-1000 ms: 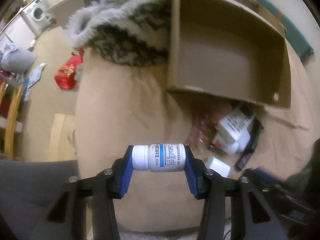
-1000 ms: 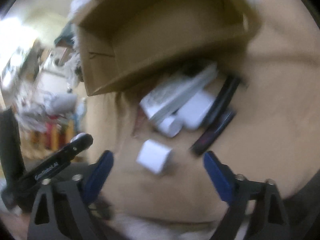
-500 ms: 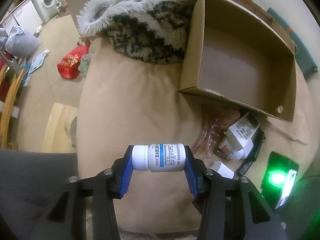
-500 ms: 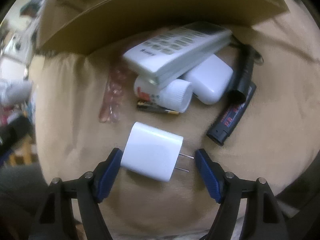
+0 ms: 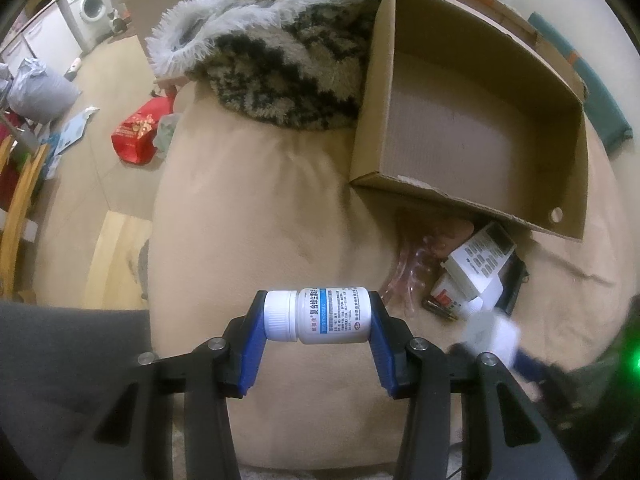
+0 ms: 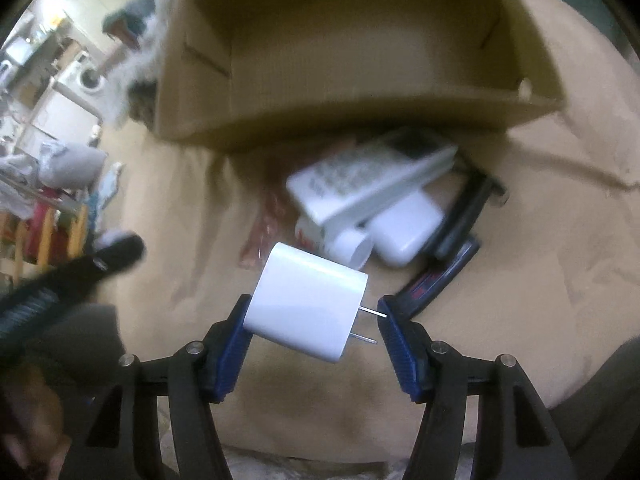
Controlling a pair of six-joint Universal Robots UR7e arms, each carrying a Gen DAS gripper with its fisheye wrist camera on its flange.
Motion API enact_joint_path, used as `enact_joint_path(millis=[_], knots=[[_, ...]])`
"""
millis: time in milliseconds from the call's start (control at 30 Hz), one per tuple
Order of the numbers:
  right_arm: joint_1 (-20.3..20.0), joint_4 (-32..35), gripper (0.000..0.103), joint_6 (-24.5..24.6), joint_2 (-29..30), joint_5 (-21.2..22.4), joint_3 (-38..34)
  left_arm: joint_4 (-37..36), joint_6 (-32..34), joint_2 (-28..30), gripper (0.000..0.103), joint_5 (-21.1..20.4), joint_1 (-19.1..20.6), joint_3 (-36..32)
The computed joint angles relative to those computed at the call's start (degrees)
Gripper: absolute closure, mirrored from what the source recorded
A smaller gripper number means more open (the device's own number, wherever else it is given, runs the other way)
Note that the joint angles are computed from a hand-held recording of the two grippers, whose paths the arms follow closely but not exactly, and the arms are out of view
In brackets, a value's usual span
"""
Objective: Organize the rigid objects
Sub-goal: 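Lift the pill bottle with the left gripper while the right gripper grasps the white charger, then lower the pill bottle and charger into the box and open both grippers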
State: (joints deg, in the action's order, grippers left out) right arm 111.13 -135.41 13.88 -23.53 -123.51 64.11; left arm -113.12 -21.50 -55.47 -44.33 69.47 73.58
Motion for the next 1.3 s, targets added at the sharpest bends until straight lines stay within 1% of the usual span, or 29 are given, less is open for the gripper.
enact_joint_path(millis=[167, 267, 433, 600, 700, 800, 933, 1100, 1233, 1300], knots=[[-0.21, -5.61, 0.037, -4.71, -3.52, 0.66, 2.99, -3.05, 2.72, -0.28, 0.06, 1.12, -0.65, 1.69], [-0.63, -8.25, 0.037, -9.47, -5.75, 0.55, 4.33, -4.97, 4.49, -0.42, 0.06, 1.14, -1.07, 2.45], [-0.47, -10.92, 0.037, -15.84, -5.26, 0.14, 1.36, -7.15, 7.0, 0.41, 0.06, 0.81, -1.82, 1.45], [-0.92, -12.13, 0.037, -20.37, -4.5, 0.46, -2.13, -7.67, 9.0, 3.08, 0.06, 0.33, -2.53, -2.88], [-1.42, -11.85, 0.037, -22.24, -4.33, 1.56, -4.58, -8.01, 10.99, 6.1, 0.06, 0.33, -2.69, -7.41], [-1.87, -11.5, 0.037, -24.38, -2.23, 1.79, -9.13, -8.26, 12.34, 9.46, 0.06, 0.52, -2.64, -12.5], [-2.82, -9.68, 0.037, -25.77, 0.64, 2.47, -14.97, -9.31, 15.35, 14.07, 0.06, 0.28, -2.29, -19.06], [-4.09, -5.28, 0.037, -25.71, 4.97, 2.15, -23.08, -10.04, 19.31, 19.19, 0.06, -0.9, -1.76, -25.75], [-4.71, -2.21, 0.037, -24.9, 7.7, 1.15, -27.82, -11.68, 23.13, 22.0, 0.06, -0.12, -1.59, -28.14], [-4.87, -1.36, 0.037, -24.14, 8.34, 0.51, -28.7, -12.48, 24.44, 22.84, 0.06, -0.22, -1.44, -28.56]])
